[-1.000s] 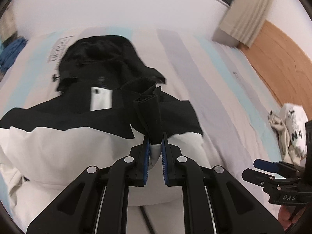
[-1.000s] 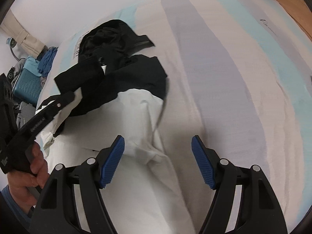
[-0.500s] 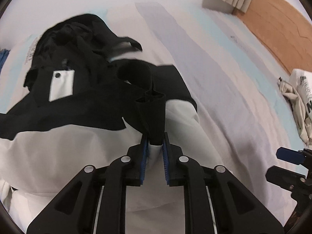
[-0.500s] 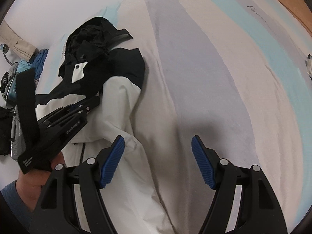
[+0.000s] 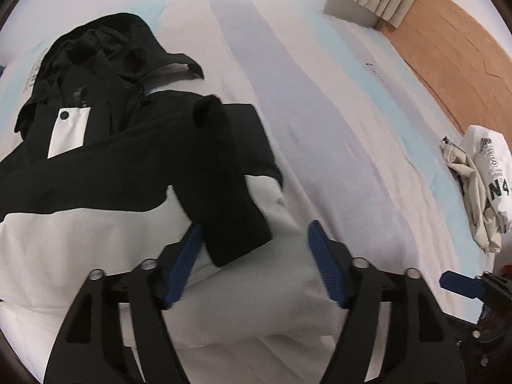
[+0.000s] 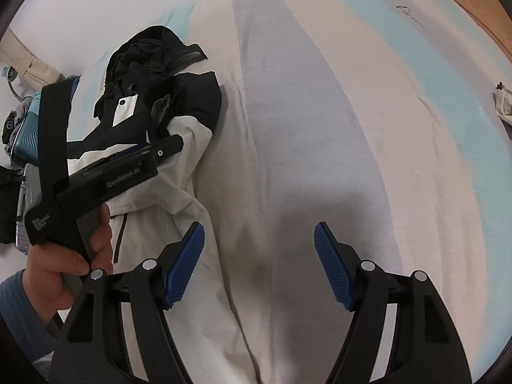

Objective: Fold large clothes

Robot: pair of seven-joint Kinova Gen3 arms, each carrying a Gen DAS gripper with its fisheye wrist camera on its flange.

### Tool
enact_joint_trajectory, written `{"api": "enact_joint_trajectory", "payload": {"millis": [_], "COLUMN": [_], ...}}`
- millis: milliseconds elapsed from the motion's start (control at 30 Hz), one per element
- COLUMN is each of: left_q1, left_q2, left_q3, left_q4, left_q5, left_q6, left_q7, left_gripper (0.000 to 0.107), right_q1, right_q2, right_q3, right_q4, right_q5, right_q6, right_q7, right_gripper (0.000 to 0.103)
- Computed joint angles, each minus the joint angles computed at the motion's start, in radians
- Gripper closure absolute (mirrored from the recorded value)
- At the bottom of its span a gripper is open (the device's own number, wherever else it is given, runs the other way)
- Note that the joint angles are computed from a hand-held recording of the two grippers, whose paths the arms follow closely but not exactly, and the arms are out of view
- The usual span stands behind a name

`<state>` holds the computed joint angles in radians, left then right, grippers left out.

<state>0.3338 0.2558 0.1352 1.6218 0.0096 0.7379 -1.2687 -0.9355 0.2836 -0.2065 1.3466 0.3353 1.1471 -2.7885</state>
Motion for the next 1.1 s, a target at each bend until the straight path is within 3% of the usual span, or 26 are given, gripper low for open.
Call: {"api": "enact_joint_trajectory", "payload": {"millis": [200, 267, 367, 667, 833, 1100], "left_q1": [0.006, 0.006, -0.003, -0.077, -0.138, -0.239], "left_q2": [-0.024, -0.050, -0.110, -0.340, -0.457, -0.540], "left_q3": [0.005, 0.002, 0.000, -0.001, -0.014, -0.083], "left_q4": [-0.017, -0.018, -0.003, 0.045, 0.071, 0.071], "left_q5": [0.012, 0.009, 0.004, -0.057, -0.050, 0.001], "left_q6": [0.047, 0.078, 0.127, 0.400, 0.502, 0.576], "left_q7": [0.010, 0.028, 0.047, 0.124, 0.110, 0.012], "left_gripper": [0.021, 0.020, 0.012, 0.011, 0.011, 0.011], "right_q1": [-0.002, -0.001, -0.005, -0.052, -0.065, -0.139], "right_q2": [-0.025, -0.039, -0.044, -0.060, -0.041, 0.075], "right_q3": [-0.001, -0.006, -0.017, -0.043, -0.052, -0.004], "right_q4": [0.017, 0.020, -0.003, -0.085, -0.168, -0.419], "right_q5": [0.021, 0.025, 0.032, 0.065, 0.045, 0.039], "right_q6": [0.013, 0.016, 0.043, 0.081, 0.099, 0.256], "right_q7": [-0.008, -0.011, -0.001, 0.024, 0.112, 0.311], "right_gripper": [0.031, 0.030, 0.028, 0.011, 0.008, 0.008]}}
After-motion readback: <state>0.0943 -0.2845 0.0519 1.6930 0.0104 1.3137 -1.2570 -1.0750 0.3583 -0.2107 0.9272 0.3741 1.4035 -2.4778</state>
